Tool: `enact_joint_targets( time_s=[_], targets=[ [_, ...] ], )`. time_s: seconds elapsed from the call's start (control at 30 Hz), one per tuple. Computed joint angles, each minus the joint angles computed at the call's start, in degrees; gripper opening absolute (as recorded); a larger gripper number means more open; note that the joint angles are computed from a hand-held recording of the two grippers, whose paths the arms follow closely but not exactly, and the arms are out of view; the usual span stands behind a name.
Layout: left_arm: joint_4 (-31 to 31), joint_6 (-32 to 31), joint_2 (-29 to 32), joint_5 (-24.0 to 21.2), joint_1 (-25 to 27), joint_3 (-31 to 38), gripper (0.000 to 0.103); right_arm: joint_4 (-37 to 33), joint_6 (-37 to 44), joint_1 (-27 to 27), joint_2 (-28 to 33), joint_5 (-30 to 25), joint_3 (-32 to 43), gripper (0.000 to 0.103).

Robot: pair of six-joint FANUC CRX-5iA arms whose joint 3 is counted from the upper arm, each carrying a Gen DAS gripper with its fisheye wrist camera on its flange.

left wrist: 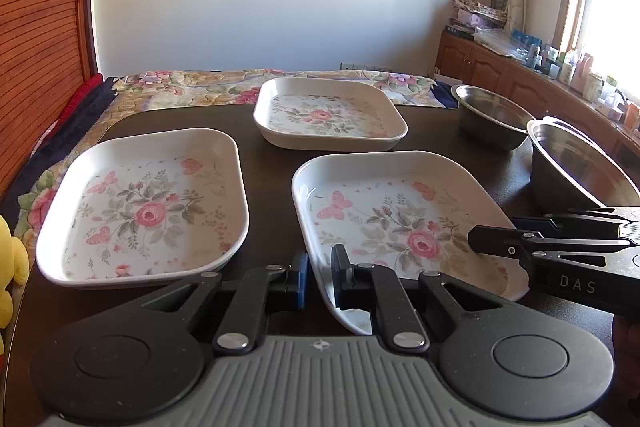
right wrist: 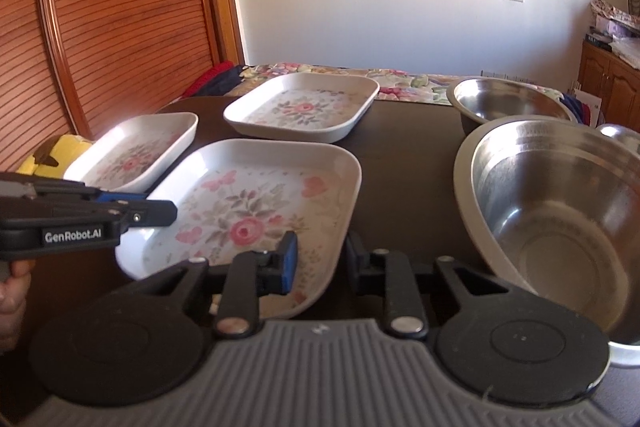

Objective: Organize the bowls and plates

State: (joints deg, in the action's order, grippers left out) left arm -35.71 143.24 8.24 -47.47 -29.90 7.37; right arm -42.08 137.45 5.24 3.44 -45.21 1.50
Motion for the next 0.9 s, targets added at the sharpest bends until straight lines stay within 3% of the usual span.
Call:
enact_joint_targets(
  time_s=[0.17, 0.9],
  targets=[
    [0.9, 0.8, -1.1, 0.6, 0.1, -1.2, 0.013, -0.5, 0.0, -0.4, 0.0, -0.6, 0.2, 0.026],
    [-7.1, 11.1, -6.0, -6.4, -9.4, -3.8, 0.014, -9.1, 6.9, -7.1, -5.4, -8.8, -3.5, 0.025]
  ],
)
